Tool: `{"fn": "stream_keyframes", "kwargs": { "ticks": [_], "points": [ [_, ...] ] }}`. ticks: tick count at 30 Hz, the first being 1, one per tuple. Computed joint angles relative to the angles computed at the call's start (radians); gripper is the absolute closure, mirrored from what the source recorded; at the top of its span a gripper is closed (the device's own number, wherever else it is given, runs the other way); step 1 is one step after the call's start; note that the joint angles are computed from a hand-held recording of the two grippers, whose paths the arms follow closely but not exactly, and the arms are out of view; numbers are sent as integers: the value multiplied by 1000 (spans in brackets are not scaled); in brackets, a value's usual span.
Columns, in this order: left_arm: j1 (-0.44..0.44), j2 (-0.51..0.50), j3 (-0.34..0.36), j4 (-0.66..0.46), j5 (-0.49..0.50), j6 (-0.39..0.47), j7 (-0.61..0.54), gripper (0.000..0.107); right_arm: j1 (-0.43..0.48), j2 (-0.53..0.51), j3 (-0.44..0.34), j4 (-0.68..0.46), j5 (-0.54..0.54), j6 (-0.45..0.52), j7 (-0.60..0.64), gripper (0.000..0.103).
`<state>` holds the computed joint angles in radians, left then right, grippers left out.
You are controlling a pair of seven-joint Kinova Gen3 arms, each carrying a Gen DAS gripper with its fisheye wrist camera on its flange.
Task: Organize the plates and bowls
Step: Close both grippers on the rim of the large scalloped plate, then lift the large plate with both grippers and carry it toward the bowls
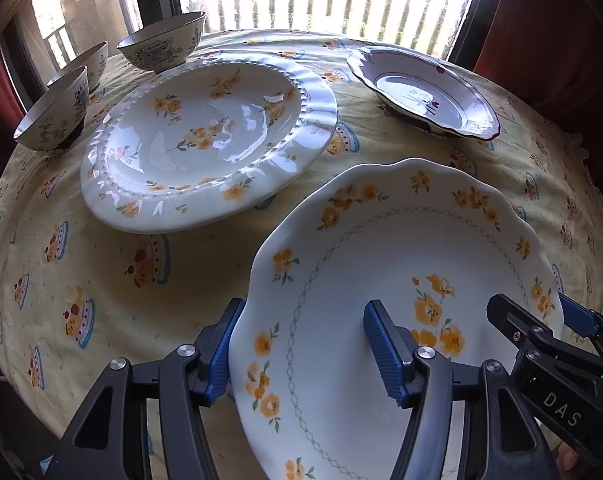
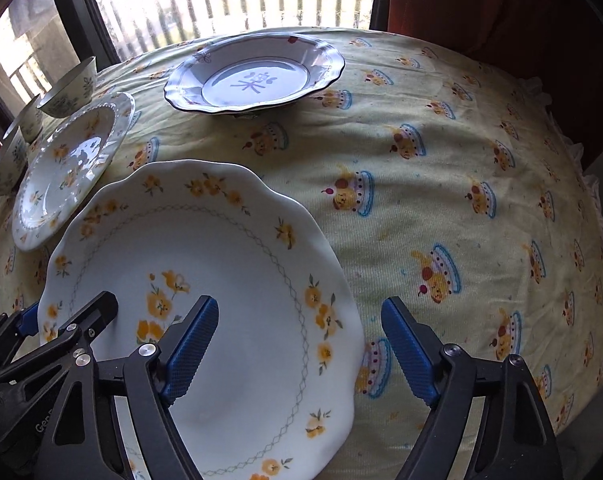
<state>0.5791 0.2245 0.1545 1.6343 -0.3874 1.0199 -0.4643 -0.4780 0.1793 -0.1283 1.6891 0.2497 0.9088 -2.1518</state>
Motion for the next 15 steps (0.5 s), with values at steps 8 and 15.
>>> {"fn": "stream_keyframes", "kwargs": {
  "ticks": [8,15],
  "points": [
    [-10,27,-7,-51,40,49,-3,45,25,29,0,-27,-69,6,94,32],
    [22,55,-7,-103,5,128,-15,45,28,61,7,-88,-101,77,119,31]
  ]
}}
